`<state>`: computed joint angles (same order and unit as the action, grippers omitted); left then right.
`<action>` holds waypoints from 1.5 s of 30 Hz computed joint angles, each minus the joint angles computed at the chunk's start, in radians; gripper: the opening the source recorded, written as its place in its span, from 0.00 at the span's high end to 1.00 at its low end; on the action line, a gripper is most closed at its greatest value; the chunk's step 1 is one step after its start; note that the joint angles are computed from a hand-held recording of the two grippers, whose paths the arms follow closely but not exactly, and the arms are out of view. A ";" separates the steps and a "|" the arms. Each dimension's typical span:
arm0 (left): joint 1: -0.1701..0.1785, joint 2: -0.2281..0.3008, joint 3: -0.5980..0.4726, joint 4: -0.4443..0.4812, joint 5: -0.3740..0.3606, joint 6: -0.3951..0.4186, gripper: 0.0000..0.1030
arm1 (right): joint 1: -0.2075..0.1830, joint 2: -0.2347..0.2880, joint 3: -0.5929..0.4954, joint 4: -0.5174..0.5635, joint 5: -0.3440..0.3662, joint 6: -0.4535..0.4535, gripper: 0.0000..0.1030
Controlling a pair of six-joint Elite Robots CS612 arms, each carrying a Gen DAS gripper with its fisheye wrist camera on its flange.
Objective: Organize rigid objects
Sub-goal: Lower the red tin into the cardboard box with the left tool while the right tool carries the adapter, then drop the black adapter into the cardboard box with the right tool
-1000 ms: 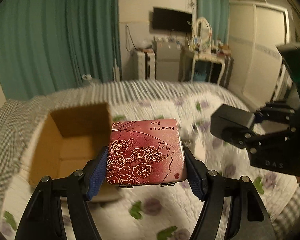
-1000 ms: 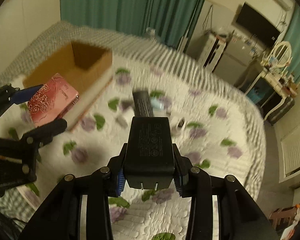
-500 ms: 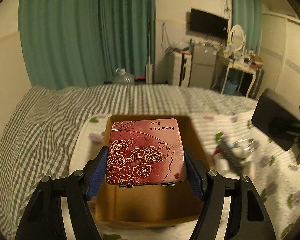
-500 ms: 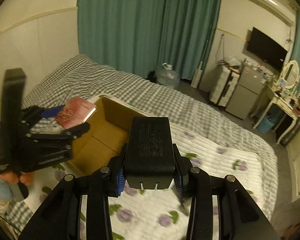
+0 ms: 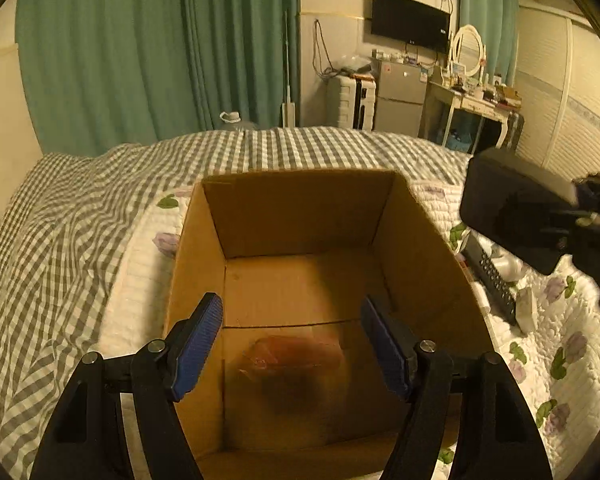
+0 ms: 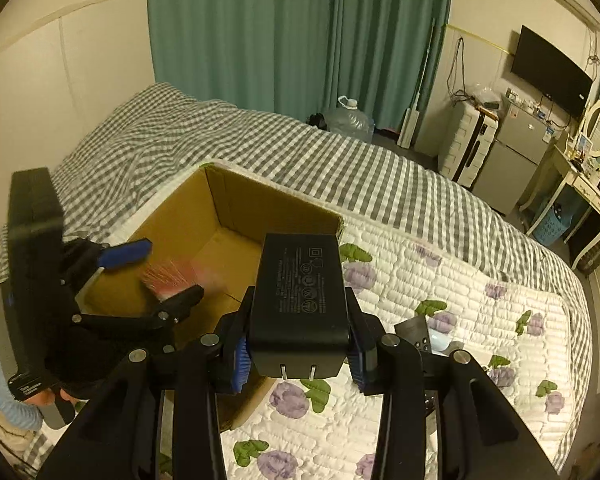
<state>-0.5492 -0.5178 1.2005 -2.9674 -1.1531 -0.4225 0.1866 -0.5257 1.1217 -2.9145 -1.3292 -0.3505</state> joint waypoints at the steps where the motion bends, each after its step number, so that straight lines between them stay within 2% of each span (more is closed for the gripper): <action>1: -0.001 -0.005 0.008 -0.010 0.005 -0.001 0.27 | 0.001 0.001 0.001 -0.002 -0.001 0.000 0.63; 9: -0.011 -0.048 0.079 -0.102 0.082 -0.025 0.27 | 0.013 0.005 -0.012 -0.018 0.007 0.008 0.63; 13: -0.004 -0.055 0.092 -0.099 0.101 -0.058 0.27 | 0.026 0.045 -0.074 0.016 0.011 0.034 0.63; 19: 0.006 -0.053 0.095 -0.085 0.092 -0.083 0.27 | 0.046 0.125 -0.183 0.080 -0.017 0.052 0.63; 23: 0.008 -0.052 0.092 -0.061 0.093 -0.093 0.27 | 0.045 0.148 -0.215 0.131 -0.021 0.068 0.62; 25: 0.008 -0.053 0.092 -0.055 0.094 -0.099 0.27 | 0.039 0.152 -0.225 0.164 0.006 0.082 0.61; 26: 0.009 -0.053 0.092 -0.053 0.095 -0.100 0.27 | 0.034 0.149 -0.217 0.144 0.025 0.091 0.60; 27: 0.008 -0.053 0.092 -0.054 0.098 -0.100 0.27 | 0.030 0.144 -0.202 0.108 0.037 0.103 0.52; 28: 0.007 -0.053 0.091 -0.051 0.100 -0.099 0.27 | 0.023 0.134 -0.182 0.064 0.049 0.121 0.38; 30: 0.004 -0.053 0.090 -0.045 0.103 -0.089 0.27 | 0.013 0.117 -0.155 0.018 0.075 0.142 0.28; 33: -0.004 -0.054 0.086 -0.037 0.113 -0.066 0.27 | -0.005 0.078 -0.100 -0.052 0.084 0.160 0.25; 34: -0.007 -0.055 0.083 -0.033 0.114 -0.060 0.27 | -0.015 0.058 -0.072 -0.077 0.080 0.158 0.19; 37: -0.022 -0.056 0.073 -0.039 0.113 -0.026 0.27 | -0.041 0.013 0.002 -0.163 0.060 0.149 0.10; 41: -0.052 -0.053 0.044 -0.033 0.108 0.029 0.27 | -0.076 -0.031 0.073 -0.225 0.008 0.125 0.09; 45: -0.072 -0.037 -0.002 0.010 0.086 0.013 0.26 | -0.113 -0.059 0.129 -0.251 -0.018 0.116 0.09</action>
<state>-0.6211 -0.5547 1.1984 -2.9570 -1.0667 -0.4092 0.0734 -0.5848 1.2508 -3.1660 -1.3468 -0.2348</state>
